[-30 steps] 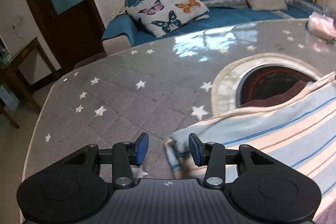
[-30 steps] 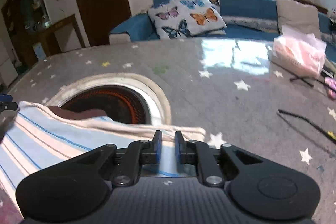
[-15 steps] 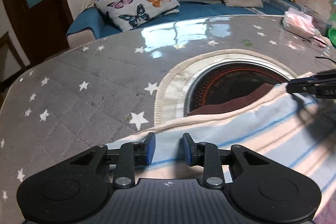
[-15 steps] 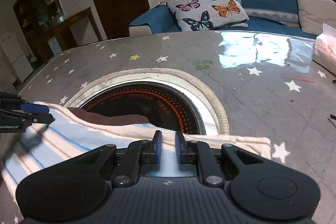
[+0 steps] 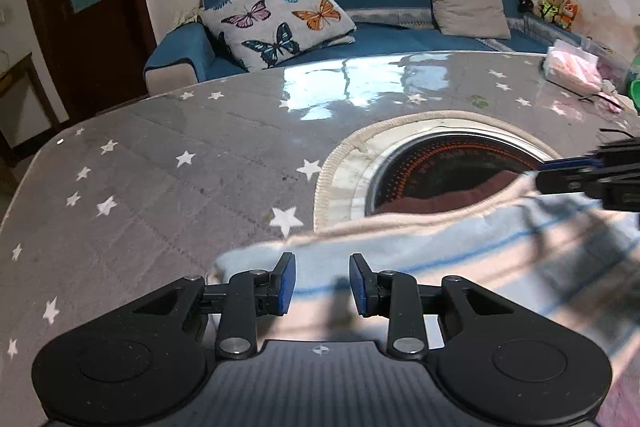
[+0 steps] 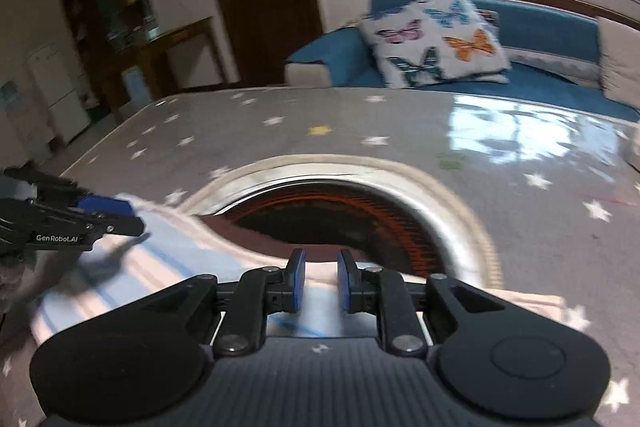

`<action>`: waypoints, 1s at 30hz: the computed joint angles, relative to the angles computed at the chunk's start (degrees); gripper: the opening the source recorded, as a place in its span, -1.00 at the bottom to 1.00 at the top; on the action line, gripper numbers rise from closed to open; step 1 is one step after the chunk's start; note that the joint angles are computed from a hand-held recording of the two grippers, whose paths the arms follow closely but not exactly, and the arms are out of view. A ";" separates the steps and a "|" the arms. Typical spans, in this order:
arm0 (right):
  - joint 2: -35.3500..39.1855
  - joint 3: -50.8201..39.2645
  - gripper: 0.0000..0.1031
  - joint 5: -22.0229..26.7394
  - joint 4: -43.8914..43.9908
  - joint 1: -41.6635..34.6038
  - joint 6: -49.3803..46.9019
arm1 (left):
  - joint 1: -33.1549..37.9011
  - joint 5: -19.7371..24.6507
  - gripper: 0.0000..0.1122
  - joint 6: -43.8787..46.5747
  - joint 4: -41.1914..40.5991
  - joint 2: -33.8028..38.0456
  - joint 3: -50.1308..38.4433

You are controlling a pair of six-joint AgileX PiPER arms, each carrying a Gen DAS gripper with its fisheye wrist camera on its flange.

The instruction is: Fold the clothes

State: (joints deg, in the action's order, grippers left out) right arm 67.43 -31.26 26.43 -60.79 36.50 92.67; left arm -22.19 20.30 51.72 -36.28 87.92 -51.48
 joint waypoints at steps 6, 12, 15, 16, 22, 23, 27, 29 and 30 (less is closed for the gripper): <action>8.70 -5.17 -0.68 -4.87 -3.05 1.63 2.79 | 1.75 0.95 -0.41 11.62 -8.35 -7.50 8.86; 17.80 -10.44 -0.68 -5.10 -7.93 3.24 6.47 | 3.73 0.24 -0.40 20.42 -14.34 -10.46 14.83; 19.84 -11.87 -0.69 -4.61 -9.93 3.11 8.01 | 6.02 1.26 -0.40 26.18 -19.45 -11.52 16.60; 20.28 -12.57 -0.67 -4.04 -9.69 3.23 7.55 | 6.45 1.51 -0.40 26.74 -20.07 -11.96 17.09; 22.24 -16.50 -0.66 -5.56 -6.37 3.77 2.70 | 10.50 4.51 -0.40 31.26 -23.27 -13.44 18.54; 23.22 -17.54 -0.67 -5.56 -4.30 3.71 0.22 | 10.88 4.73 -0.40 31.28 -23.23 -13.62 18.82; 27.36 -21.75 -0.68 -4.26 -2.70 3.07 -2.32 | 13.79 6.94 -0.36 33.18 -23.59 -15.06 19.97; 27.05 -22.41 -0.68 -4.79 0.76 2.19 -5.75 | 15.63 8.40 -0.34 33.68 -23.45 -15.70 20.19; 26.54 -22.28 -0.67 -4.77 1.66 2.22 -6.83 | 16.28 8.78 -0.34 33.30 -23.15 -16.04 20.09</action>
State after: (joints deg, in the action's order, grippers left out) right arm 93.97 -53.54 21.65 -59.12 38.72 85.84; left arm -5.91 29.09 85.01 -59.42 71.88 -31.39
